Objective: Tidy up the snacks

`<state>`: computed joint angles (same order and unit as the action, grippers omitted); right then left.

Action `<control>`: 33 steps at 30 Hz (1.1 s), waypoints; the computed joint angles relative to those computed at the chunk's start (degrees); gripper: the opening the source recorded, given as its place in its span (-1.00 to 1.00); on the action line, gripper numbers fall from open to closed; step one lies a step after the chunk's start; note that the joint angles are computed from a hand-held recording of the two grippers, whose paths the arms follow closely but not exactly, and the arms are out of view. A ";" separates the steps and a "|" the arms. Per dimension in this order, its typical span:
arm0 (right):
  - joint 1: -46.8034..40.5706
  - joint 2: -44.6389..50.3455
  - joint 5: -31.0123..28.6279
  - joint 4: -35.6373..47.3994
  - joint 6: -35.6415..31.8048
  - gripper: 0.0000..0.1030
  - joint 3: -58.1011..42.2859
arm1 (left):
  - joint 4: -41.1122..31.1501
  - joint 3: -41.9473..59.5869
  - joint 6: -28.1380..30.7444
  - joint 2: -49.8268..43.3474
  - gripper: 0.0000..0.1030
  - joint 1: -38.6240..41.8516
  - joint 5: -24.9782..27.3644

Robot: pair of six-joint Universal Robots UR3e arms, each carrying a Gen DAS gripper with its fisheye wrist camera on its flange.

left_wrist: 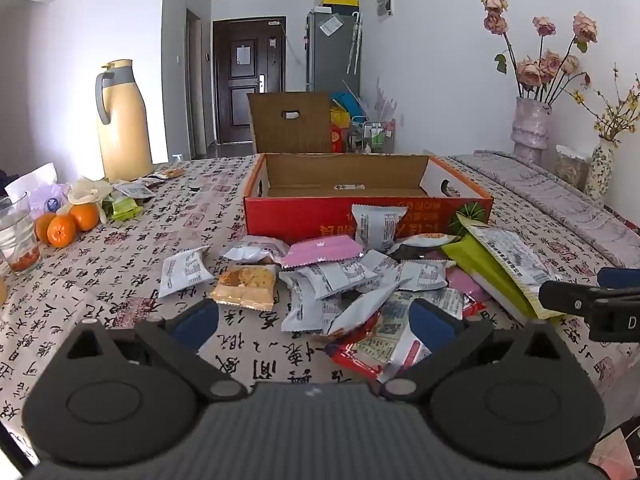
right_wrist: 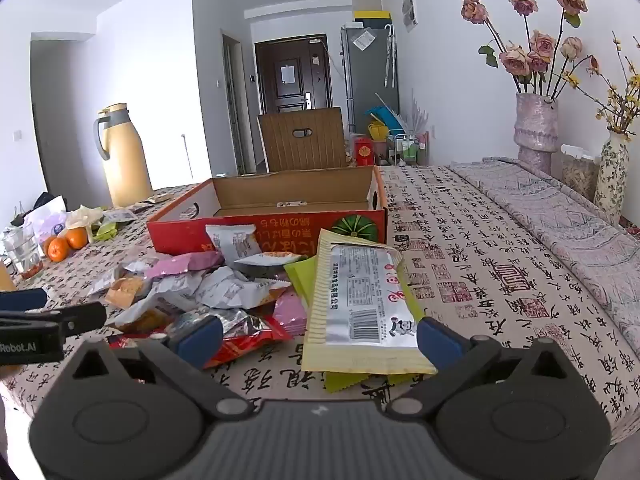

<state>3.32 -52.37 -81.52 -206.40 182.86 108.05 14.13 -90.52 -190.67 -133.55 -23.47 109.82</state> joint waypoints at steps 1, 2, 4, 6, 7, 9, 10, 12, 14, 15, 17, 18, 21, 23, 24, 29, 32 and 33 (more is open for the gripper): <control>0.02 -0.02 -0.06 0.15 -0.07 1.00 -0.04 | 0.27 -0.09 0.09 0.00 1.00 -0.04 -0.02; 0.05 0.03 -0.11 0.06 -0.06 1.00 -0.06 | 0.62 -0.26 0.21 0.01 1.00 -0.09 0.01; 0.04 0.03 -0.11 0.12 -0.04 1.00 -0.03 | 1.60 -0.80 0.41 0.10 1.00 -0.29 0.19; 0.02 -0.03 -0.09 0.14 -0.05 1.00 0.06 | 2.49 -1.53 0.52 0.35 1.00 -0.61 0.56; 0.01 -0.06 -0.10 0.15 -0.04 1.00 0.10 | 3.03 -2.06 0.58 0.55 1.00 -0.78 0.71; -0.03 -0.15 -0.09 0.14 -0.02 1.00 0.23 | 2.77 -2.66 0.32 0.84 1.00 -0.70 0.58; 0.09 0.09 -0.15 0.22 -0.09 1.00 -0.13 | -0.09 -0.79 -0.13 0.41 1.00 0.00 -0.18; 0.11 0.15 -0.14 0.16 -0.09 1.00 -0.11 | -0.32 -0.66 -0.07 0.45 1.00 -0.04 -0.08; 0.08 0.16 -0.15 0.25 -0.07 1.00 -0.16 | -0.29 -0.91 -0.18 0.61 1.00 -0.13 0.04; 0.08 0.20 -0.14 0.22 -0.07 1.00 -0.17 | -0.29 -1.05 -0.24 0.69 1.00 -0.19 0.13; 0.06 0.22 -0.11 0.08 -0.08 1.00 -0.09 | -0.04 -0.53 -0.09 0.00 1.00 -0.08 -0.08; 0.06 0.21 -0.13 0.05 -0.08 1.00 -0.04 | -0.04 -0.56 -0.11 0.01 1.00 -0.10 -0.07; 0.04 0.35 -0.11 0.30 -0.08 1.00 -0.33 | -0.09 -0.57 -0.12 0.03 1.00 -0.07 -0.11; 0.02 0.37 -0.09 0.27 -0.07 1.00 -0.33 | -0.13 -0.55 -0.07 0.04 1.00 -0.04 -0.17; 0.00 0.38 -0.07 0.23 -0.08 1.00 -0.30 | -0.08 -0.58 -0.08 0.04 1.00 -0.06 -0.15; -0.09 0.68 0.01 0.53 -0.15 1.00 -0.77 | -0.31 -0.51 -0.13 0.09 1.00 -0.03 -0.16; -0.09 0.68 0.01 0.53 -0.15 1.00 -0.77 | -0.27 -0.55 -0.11 0.10 1.00 -0.05 -0.19; -0.08 0.67 -0.01 0.42 -0.17 1.00 -0.70 | -0.13 -0.63 -0.09 0.12 1.00 -0.05 -0.24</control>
